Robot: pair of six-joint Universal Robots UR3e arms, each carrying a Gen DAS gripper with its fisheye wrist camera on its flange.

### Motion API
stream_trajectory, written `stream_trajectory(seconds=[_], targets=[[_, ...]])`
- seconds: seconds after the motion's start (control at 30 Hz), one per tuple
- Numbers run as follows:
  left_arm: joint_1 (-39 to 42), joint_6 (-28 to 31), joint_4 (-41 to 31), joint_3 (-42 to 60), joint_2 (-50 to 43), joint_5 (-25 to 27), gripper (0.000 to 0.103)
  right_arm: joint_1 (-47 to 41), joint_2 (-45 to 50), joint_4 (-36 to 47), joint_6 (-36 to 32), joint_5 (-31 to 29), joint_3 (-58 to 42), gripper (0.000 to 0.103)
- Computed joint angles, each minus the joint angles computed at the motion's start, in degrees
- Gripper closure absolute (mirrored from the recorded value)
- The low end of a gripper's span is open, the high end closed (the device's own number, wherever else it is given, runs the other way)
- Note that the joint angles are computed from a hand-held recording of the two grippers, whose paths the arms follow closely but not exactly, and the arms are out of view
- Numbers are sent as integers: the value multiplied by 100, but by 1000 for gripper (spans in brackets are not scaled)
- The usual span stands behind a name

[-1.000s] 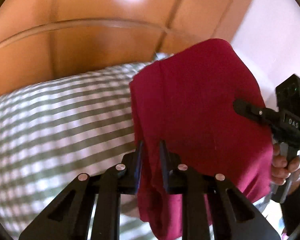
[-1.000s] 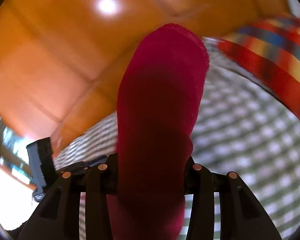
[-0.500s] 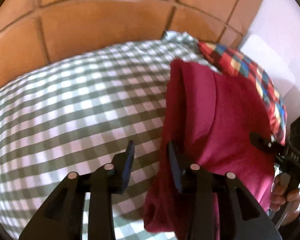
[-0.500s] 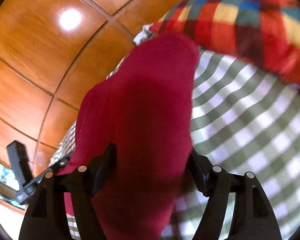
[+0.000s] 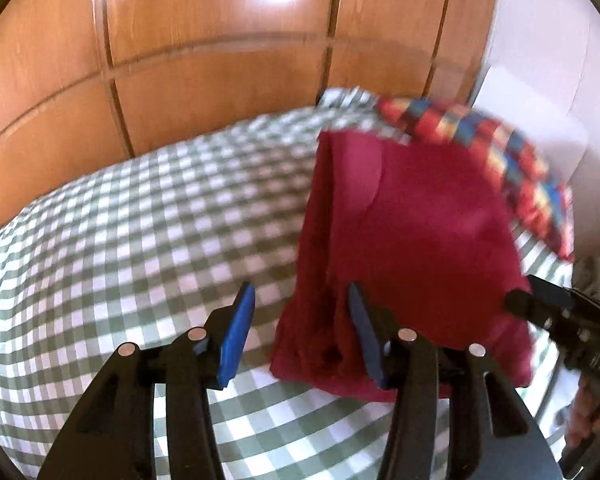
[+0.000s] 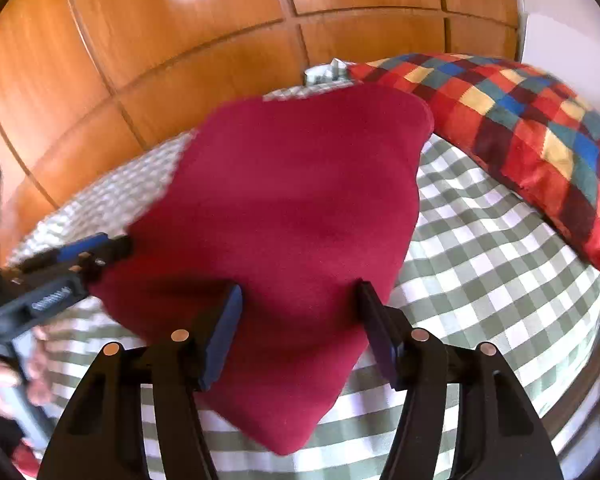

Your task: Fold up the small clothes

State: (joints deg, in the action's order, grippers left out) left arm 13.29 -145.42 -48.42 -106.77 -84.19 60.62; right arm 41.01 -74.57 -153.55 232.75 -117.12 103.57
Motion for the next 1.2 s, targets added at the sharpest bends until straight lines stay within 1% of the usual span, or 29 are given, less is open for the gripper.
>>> stream_trajectory(seconds=[0.07, 0.17, 0.2, 0.23, 0.27, 0.3, 0.33, 0.37, 0.4, 0.43, 0.47, 0.53, 0.57, 0.63, 0.7, 0.77, 0.97, 1.2], targets=[[-53, -73, 64, -57, -78, 76, 54, 10, -57, 47, 55, -24, -6, 44], [95, -71, 91, -252, 243, -109, 55, 18, -232, 61, 180, -58, 53, 44], [147, -63, 112, -328, 385, -169, 53, 82, -301, 64, 303, -169, 74, 44], [201, -42, 103, -400, 538, -226, 51, 174, -348, 236, 444, -311, -6, 41], [257, -26, 80, -453, 663, -298, 47, 277, -346, 422, 633, -505, -104, 37], [339, -16, 38, -524, 829, -389, 41, 377, -330, 589, 824, -695, -198, 29], [400, -29, 23, -588, 955, -455, 39, 478, -295, 913, 1098, -897, -363, 24], [456, -26, -46, -633, 1092, -518, 37, 563, -266, 1288, 1355, -1044, -554, 23], [557, 14, -191, -690, 1275, -615, 33, 615, -209, 1582, 1553, -1138, -726, 19], [588, 6, -239, -708, 1350, -643, 31, 646, -157, 1789, 1666, -1181, -861, 13], [662, 30, -290, -783, 1500, -693, 28, 689, -92, 2076, 1807, -1239, -1035, 11], [781, 68, -376, -893, 1736, -743, 24, 791, 83, 2686, 2077, -1369, -1448, 11], [866, 94, -464, -938, 1870, -767, 21, 816, 151, 2847, 2154, -1410, -1571, 10], [1003, 125, -612, -1011, 2080, -816, 17, 924, 314, 3288, 2418, -1533, -1922, 6], [1121, 151, -660, -1097, 2270, -832, 12, 1025, 448, 3578, 2581, -1643, -2186, 6], [1246, 175, -675, -1190, 2462, -862, 9, 1121, 591, 3901, 2733, -1764, -2470, 6], [1655, 460, -1101, -1270, 2897, -1060, 6, 1279, 741, 4349, 3005, -1896, -2867, 5], [2139, 830, -1672, -1290, 3291, -1370, 4, 1396, 929, 4671, 3052, -1972, -3261, 5]])
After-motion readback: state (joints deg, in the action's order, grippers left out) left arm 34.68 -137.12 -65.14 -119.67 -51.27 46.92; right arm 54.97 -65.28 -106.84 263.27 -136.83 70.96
